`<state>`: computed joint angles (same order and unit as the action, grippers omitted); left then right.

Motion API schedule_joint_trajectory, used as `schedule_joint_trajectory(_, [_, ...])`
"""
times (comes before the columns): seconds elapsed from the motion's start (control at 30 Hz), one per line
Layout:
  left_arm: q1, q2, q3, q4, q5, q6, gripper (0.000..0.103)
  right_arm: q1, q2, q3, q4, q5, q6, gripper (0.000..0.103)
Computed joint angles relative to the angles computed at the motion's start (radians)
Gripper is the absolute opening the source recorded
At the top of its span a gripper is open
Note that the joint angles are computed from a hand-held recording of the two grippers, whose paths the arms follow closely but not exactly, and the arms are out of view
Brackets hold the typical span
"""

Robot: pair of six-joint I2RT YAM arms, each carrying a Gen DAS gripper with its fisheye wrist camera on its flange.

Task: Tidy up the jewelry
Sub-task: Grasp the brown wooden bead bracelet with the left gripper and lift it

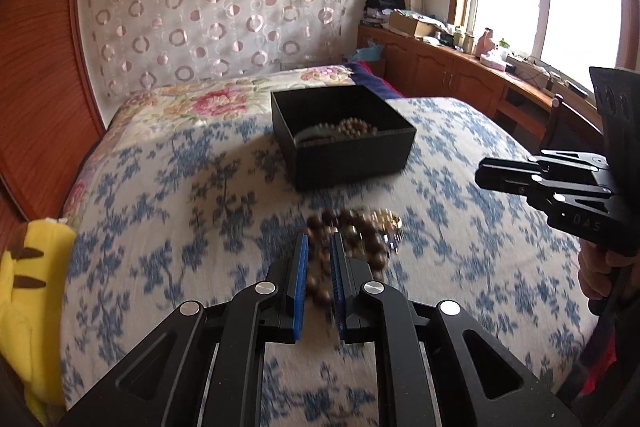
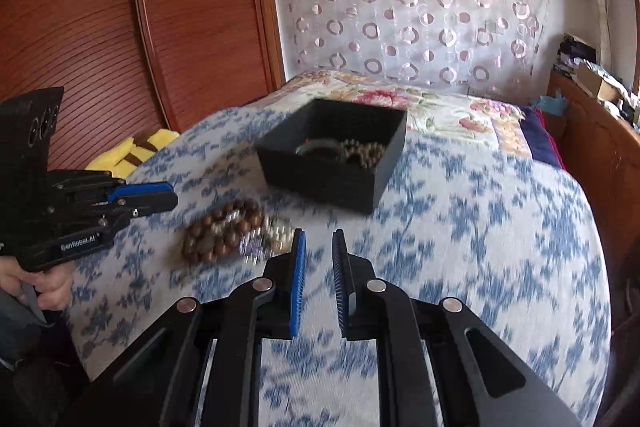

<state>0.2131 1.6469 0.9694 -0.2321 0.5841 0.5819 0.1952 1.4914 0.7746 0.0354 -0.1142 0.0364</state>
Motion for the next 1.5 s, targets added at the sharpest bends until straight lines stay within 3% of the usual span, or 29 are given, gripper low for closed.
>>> schedule_joint_trajectory(0.17, [0.016, -0.009, -0.037, -0.015, 0.008, 0.023, 0.010, 0.002, -0.038, -0.085, 0.021, 0.011, 0.023, 0.017])
schedule_joint_trajectory(0.27, [0.001, -0.011, -0.056, -0.013, -0.006, 0.032, 0.015, 0.008, -0.045, -0.122, 0.032, 0.026, 0.029, 0.029])
schedule_joint_trajectory(0.57, [-0.085, 0.000, -0.054, -0.003, -0.048, 0.021, 0.016, 0.036, -0.035, -0.181, 0.070, 0.035, 0.035, 0.029])
schedule_joint_trajectory(0.8, [-0.172, 0.038, -0.053, 0.068, -0.155, -0.007, 0.016, 0.009, -0.029, -0.186, 0.086, -0.012, 0.048, 0.029])
schedule_joint_trajectory(1.1, [-0.180, 0.077, -0.023, 0.072, -0.176, -0.057, 0.016, -0.011, -0.044, -0.214, 0.117, -0.043, 0.053, 0.029])
schedule_joint_trajectory(1.23, [-0.171, 0.043, -0.050, 0.086, -0.167, -0.043, 0.012, -0.007, -0.057, -0.223, 0.123, -0.036, 0.061, 0.029])
schedule_joint_trajectory(1.5, [-0.056, -0.112, -0.096, 0.045, -0.034, -0.041, 0.012, 0.002, -0.053, -0.218, 0.115, -0.021, 0.064, 0.029])
